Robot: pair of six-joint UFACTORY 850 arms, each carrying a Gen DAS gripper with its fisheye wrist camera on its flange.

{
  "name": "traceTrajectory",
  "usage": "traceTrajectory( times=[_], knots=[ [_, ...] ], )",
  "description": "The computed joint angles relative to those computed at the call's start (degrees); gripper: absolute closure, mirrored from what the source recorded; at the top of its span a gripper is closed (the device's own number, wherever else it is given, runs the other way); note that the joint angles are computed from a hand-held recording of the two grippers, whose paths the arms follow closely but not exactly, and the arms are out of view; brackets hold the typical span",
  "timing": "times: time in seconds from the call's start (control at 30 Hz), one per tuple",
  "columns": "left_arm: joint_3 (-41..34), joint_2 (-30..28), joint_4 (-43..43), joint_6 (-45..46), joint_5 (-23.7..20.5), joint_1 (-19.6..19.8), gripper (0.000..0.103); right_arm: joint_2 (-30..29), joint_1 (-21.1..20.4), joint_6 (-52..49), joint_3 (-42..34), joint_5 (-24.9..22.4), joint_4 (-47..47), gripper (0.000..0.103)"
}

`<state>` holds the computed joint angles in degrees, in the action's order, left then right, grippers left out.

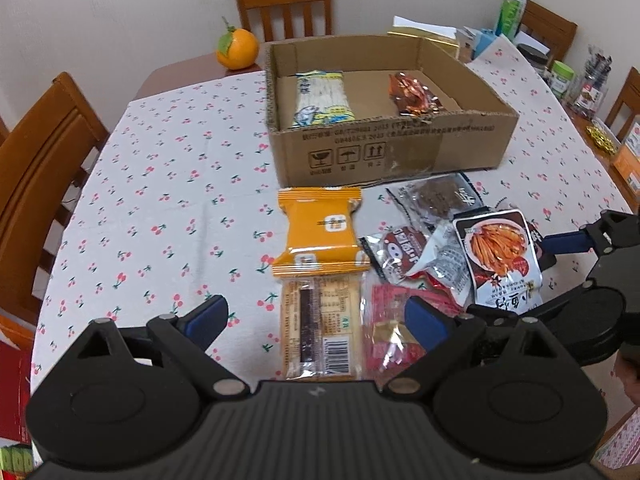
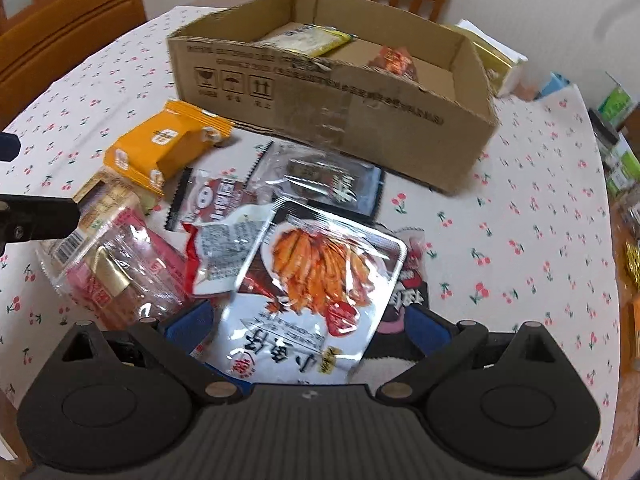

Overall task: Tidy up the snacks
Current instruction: 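Move both tools back from the box toward the remaining snacks, then grasp the red-wrapped bread with the left gripper while the right grasps the white-and-blue squid bag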

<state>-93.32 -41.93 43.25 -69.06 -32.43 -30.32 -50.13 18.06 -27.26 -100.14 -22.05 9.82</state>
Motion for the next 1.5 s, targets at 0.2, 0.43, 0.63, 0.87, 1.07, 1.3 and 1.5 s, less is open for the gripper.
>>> traceTrajectory(
  times=[0.2, 0.43, 0.63, 0.87, 1.07, 1.3, 1.5],
  knots=[
    [-3.5, -2.6, -3.5, 6.6, 1.2, 0.1, 0.008, 1.2, -1.6, 6.9, 2.1, 0.6, -5.2, 0.0],
    [-9.9, -7.1, -6.4, 14.7, 0.8, -0.1, 0.008, 2.4, -3.8, 10.4, 4.0, 0.3, -5.5, 0.0],
    [-14.4, -10.7, -1.5, 11.1, -5.8, -0.1, 0.008, 3.4, -4.3, 13.4, 5.5, 1.1, -7.7, 0.0],
    [-17.2, -13.0, -3.4, 15.4, -10.7, 0.2, 0.008, 4.2, -4.3, 11.4, 6.1, 1.4, -6.7, 0.0],
    [-13.9, -10.5, -4.4, 17.7, -9.8, -1.1, 0.008, 3.8, -4.5, 7.2, 5.2, 1.2, -3.1, 0.0],
    [-9.2, -7.3, -7.4, 16.6, -9.1, -2.3, 0.008, 3.0, -4.8, -1.1, 4.1, -0.6, 3.3, 0.0],
    [-4.7, -4.0, -7.0, 13.9, -7.7, -3.2, 0.008, 1.5, -4.6, -6.2, 3.0, -1.6, 5.7, 0.0]
  ],
)
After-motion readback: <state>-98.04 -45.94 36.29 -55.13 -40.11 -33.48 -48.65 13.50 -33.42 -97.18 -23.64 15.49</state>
